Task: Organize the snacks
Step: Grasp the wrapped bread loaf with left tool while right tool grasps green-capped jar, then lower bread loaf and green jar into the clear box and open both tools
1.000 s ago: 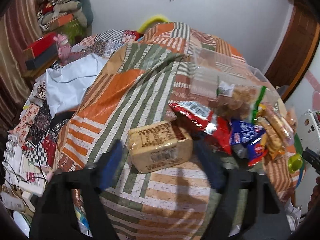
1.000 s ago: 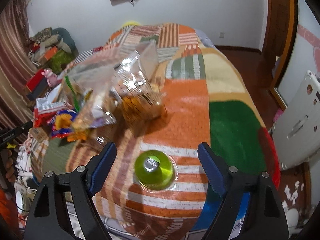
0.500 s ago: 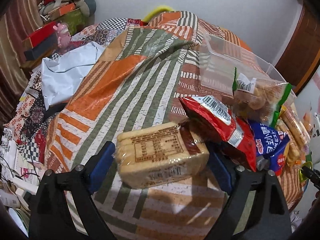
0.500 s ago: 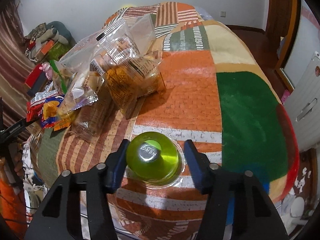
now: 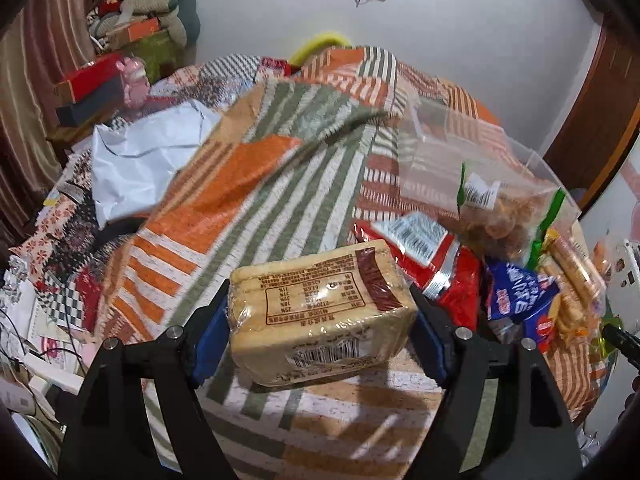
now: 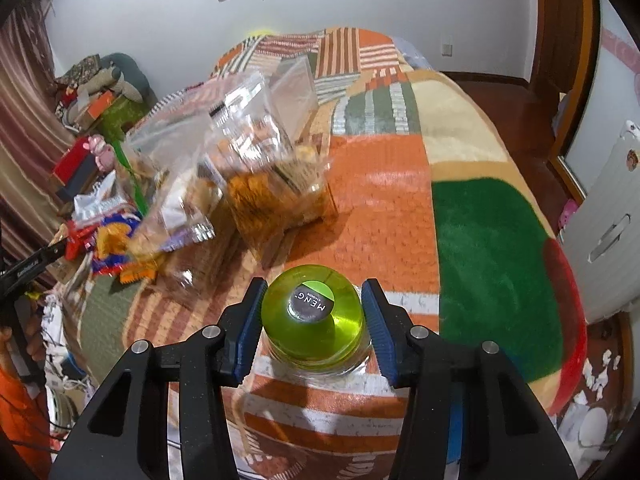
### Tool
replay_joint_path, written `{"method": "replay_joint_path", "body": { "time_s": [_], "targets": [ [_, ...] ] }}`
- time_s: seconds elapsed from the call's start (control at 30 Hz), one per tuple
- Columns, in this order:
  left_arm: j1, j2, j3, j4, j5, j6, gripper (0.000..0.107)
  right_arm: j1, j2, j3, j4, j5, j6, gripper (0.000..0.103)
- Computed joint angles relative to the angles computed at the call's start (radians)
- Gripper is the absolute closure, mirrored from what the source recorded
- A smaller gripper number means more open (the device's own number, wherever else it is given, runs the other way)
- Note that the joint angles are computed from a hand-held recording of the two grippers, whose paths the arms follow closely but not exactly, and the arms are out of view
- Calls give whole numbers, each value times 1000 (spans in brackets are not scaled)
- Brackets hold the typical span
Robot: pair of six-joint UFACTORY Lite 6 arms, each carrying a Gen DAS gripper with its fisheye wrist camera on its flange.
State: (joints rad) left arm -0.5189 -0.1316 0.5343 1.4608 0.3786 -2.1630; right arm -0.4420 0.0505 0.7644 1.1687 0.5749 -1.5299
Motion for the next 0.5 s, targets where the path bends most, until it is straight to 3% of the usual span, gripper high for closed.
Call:
{"method": "replay_joint_path", "body": {
  "time_s": [0.23, 0.5],
  "targets": [
    [-64, -140, 26, -142, 112, 184, 28, 11, -36, 41, 75, 19, -35, 58],
    [-94, -93, 187, -123, 152, 252, 28, 56, -40, 130, 223, 52, -118, 58]
  ]
}}
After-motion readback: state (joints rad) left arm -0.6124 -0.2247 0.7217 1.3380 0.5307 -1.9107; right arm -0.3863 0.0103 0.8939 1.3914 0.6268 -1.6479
